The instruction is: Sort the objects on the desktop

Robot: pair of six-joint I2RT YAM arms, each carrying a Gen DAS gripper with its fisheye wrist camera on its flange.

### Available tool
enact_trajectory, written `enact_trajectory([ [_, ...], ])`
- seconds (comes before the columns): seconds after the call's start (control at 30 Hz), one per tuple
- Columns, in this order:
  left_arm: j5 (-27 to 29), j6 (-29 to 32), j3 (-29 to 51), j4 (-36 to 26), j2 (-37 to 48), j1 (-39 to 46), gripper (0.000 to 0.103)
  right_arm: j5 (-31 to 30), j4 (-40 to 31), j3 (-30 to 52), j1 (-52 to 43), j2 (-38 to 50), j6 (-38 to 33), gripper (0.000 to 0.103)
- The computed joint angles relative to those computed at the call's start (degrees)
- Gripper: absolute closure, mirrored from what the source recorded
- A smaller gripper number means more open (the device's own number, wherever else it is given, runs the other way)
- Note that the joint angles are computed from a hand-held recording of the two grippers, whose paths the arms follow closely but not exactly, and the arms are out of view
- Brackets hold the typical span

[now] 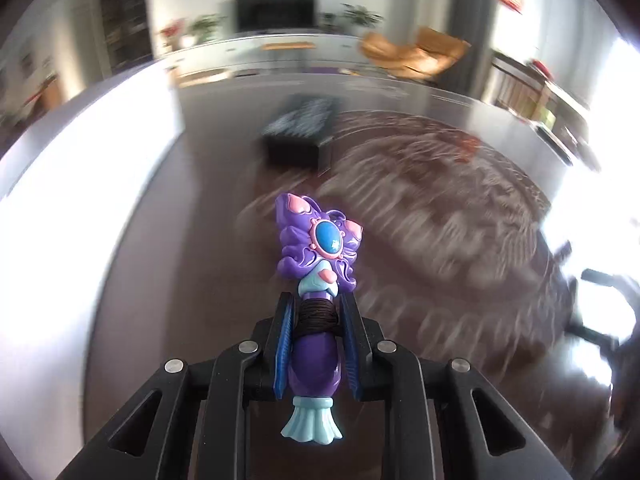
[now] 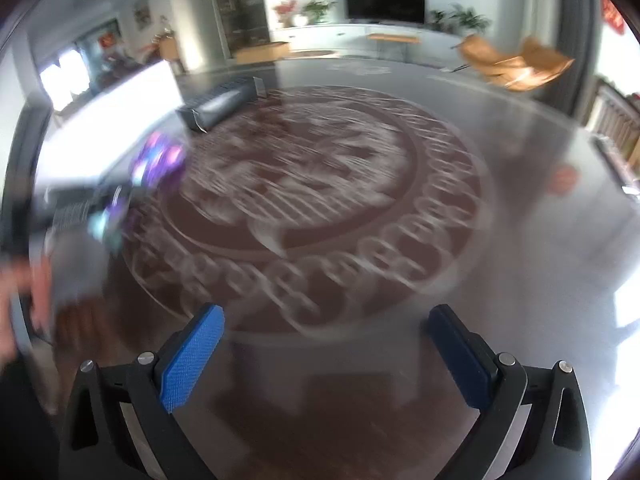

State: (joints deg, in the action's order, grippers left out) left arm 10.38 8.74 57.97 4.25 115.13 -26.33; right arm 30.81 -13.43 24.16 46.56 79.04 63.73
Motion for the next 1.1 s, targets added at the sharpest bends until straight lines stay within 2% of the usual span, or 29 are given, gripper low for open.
enact_trajectory([
  [0.03, 0.0, -0.2, -2.8, 1.3, -1.7, 1.8, 0.081, -2.5, 3.9, 1.6, -4.3, 1.0, -6.1, 0.001],
  [0.1, 1.8, -1.0, -4.3, 1.1, -2.9, 5.2, 0.081, -5.8, 10.5, 7.0, -10.5, 5.8, -14.1, 0.001],
  [0.13, 2.4, -1.3, -4.4, 0.9, -2.8, 6.4, 0.081, -8.9, 14.1, 12.5, -14.9, 10.7, -19.8, 0.001],
  [0.23, 2.8, -1.1, -7.5, 3.6, -4.0, 8.3, 0.081, -14.0, 13.7, 31.5, -22.8, 25.3, -25.8, 0.001],
  [0.3, 1.4, -1.1, -8.7, 5.0, -4.4, 7.7, 0.081, -18.5, 7.9, 45.9, -27.2, 35.6, -22.6, 0.001],
  [0.4, 0.4, -1.9, -9.3, 5.9, -4.8, 6.7, 0.08, -20.5, -5.3, 65.8, -29.8, 48.7, -12.8, 0.001],
  [0.47, 1.7, -2.6, -8.9, 5.6, -4.6, 7.5, 0.08, -20.3, -13.3, 77.0, -30.0, 55.6, -10.5, 0.0],
  [0.5, 2.7, -3.0, -8.8, 5.5, -4.5, 8.2, 0.08, -17.4, -17.7, 82.3, -29.3, 58.3, -12.1, 0.002],
  [0.57, 4.0, -3.5, -8.4, 5.3, -4.2, 8.9, 0.081, -14.2, -24.9, 90.0, -27.9, 62.5, -15.0, 0.022],
  [0.6, 3.9, -3.4, -8.5, 5.3, -4.3, 8.9, 0.081, -11.9, -25.4, 89.6, -27.1, 62.3, -15.9, 0.039],
  [0.63, 3.5, -3.3, -8.6, 5.4, -4.4, 8.7, 0.08, -10.5, -23.9, 86.4, -26.4, 60.5, -18.3, 0.043],
  [0.7, 3.5, -3.1, -8.6, 5.3, -4.4, 8.4, 0.08, -9.9, -18.6, 78.2, -25.7, 56.5, -21.2, 0.043],
  [0.8, 3.4, -2.1, -9.0, 5.3, -4.7, 7.9, 0.081, -9.1, -7.4, 58.6, -23.6, 46.0, -22.5, 0.043],
  [0.9, 3.1, -1.0, -9.6, 5.2, -5.3, 6.5, 0.081, -6.7, -0.8, 41.3, -19.3, 35.7, -23.3, 0.043],
  [1.0, 3.3, -1.3, -11.4, 5.6, -6.6, 4.4, 0.081, -2.2, 1.3, 25.2, -12.0, 24.2, -19.4, 0.043],
  [1.07, 3.1, -2.1, -12.6, 6.2, -7.3, 1.8, 0.081, 0.6, -2.1, 16.7, -6.9, 15.7, -13.2, 0.043],
  [1.1, 2.7, -2.6, -12.4, 6.3, -7.2, 0.5, 0.081, 2.6, -5.1, 13.3, -2.6, 12.2, -7.3, 0.043],
])
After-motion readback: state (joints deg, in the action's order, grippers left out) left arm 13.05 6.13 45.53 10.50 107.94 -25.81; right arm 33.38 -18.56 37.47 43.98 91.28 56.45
